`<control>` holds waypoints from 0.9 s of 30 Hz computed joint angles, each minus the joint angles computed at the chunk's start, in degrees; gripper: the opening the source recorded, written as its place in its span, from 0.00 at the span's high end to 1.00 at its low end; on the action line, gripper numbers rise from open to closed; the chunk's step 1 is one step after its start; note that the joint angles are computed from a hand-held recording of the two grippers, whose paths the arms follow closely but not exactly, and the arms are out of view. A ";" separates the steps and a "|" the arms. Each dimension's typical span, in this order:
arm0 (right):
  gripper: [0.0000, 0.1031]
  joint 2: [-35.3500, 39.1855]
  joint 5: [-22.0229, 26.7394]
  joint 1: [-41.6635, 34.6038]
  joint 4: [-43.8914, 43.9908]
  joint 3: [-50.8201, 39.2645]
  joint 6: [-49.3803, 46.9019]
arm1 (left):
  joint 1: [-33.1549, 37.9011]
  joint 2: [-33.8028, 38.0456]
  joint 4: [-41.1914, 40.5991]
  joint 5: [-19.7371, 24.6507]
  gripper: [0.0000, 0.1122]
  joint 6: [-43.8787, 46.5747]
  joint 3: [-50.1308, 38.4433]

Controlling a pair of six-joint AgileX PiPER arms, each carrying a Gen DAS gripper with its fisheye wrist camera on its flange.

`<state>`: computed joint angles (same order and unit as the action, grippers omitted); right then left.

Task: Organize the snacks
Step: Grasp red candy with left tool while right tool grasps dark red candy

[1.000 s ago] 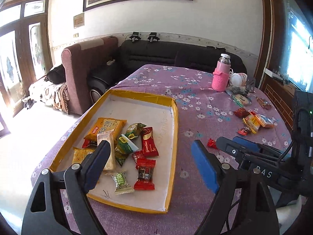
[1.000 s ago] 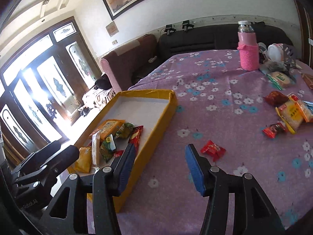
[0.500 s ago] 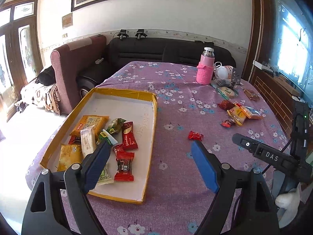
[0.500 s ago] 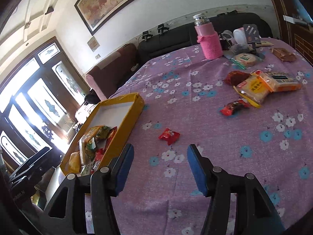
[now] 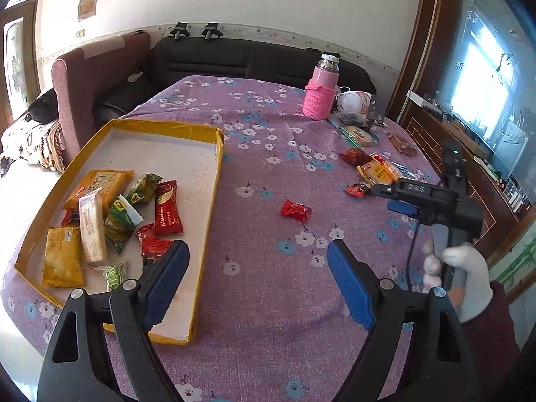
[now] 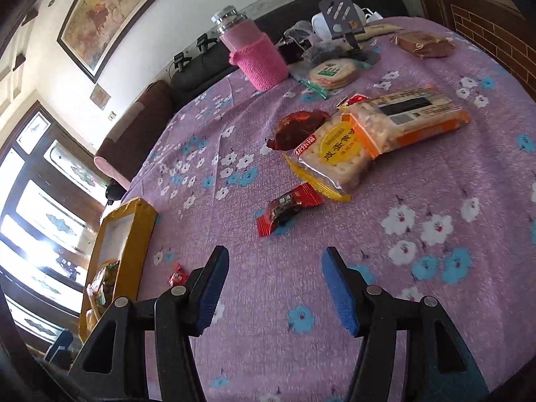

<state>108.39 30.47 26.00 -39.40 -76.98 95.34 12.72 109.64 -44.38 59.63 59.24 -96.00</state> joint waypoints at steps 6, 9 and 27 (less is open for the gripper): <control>0.42 10.14 7.60 -2.33 3.30 -13.99 -6.57 | -1.44 1.46 0.71 -0.34 0.24 -0.37 -1.07; 0.41 12.92 10.47 -1.70 2.07 -18.15 -7.65 | -3.29 3.12 2.54 -0.20 0.24 -2.15 -2.47; 0.75 9.91 5.19 -1.60 -0.05 -12.86 -9.81 | -17.37 19.64 14.59 2.06 0.26 -14.42 -21.66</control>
<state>118.31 35.66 24.40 -39.45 -89.84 85.53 -4.64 129.27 -29.79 61.70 44.81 -117.67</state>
